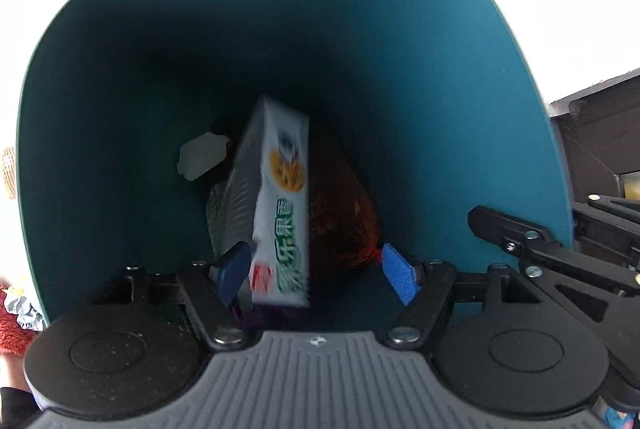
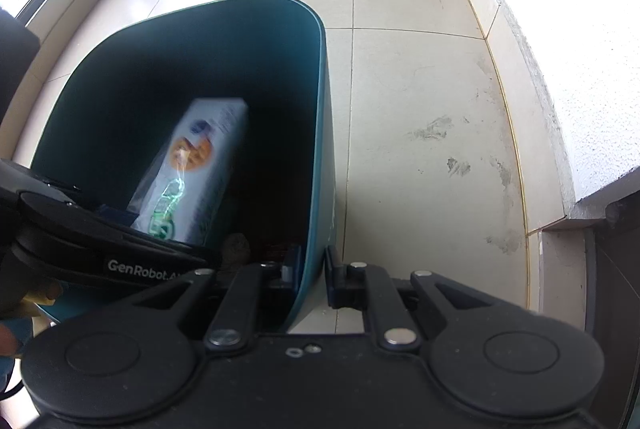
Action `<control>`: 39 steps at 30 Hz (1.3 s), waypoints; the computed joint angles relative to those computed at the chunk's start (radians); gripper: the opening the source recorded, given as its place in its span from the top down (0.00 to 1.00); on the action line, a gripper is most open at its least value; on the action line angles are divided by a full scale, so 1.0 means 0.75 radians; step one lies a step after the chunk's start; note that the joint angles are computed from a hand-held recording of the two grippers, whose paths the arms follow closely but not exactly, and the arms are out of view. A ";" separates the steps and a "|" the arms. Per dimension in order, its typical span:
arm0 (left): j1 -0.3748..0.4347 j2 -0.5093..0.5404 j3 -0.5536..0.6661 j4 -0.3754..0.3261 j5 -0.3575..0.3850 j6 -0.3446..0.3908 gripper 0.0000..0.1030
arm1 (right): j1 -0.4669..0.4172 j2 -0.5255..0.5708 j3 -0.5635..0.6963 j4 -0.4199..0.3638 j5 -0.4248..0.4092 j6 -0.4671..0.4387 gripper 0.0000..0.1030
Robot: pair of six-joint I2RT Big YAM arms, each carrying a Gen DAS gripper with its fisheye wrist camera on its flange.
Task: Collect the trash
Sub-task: 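Lower the biscuit packet into the bin and open the left gripper, then move the left gripper to the white cabbage leaf and close on it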
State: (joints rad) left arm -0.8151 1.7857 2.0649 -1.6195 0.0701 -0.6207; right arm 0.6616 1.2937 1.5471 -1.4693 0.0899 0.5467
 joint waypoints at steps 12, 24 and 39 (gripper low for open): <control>-0.010 -0.236 -0.060 0.057 -0.129 0.029 0.30 | 0.003 -0.004 0.007 -0.002 0.006 0.001 0.89; 0.220 -0.572 -0.365 0.030 -0.270 -0.131 0.29 | 0.042 0.013 0.044 -0.032 0.057 -0.035 0.90; 0.707 -0.788 -1.021 0.164 -0.090 -0.128 0.27 | 0.103 0.097 0.131 -0.064 0.053 -0.055 0.89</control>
State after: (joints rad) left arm -0.2846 1.1944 1.2991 -1.4967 0.0029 -0.7169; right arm 0.7391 1.3662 1.6451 -1.5176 0.1298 0.5053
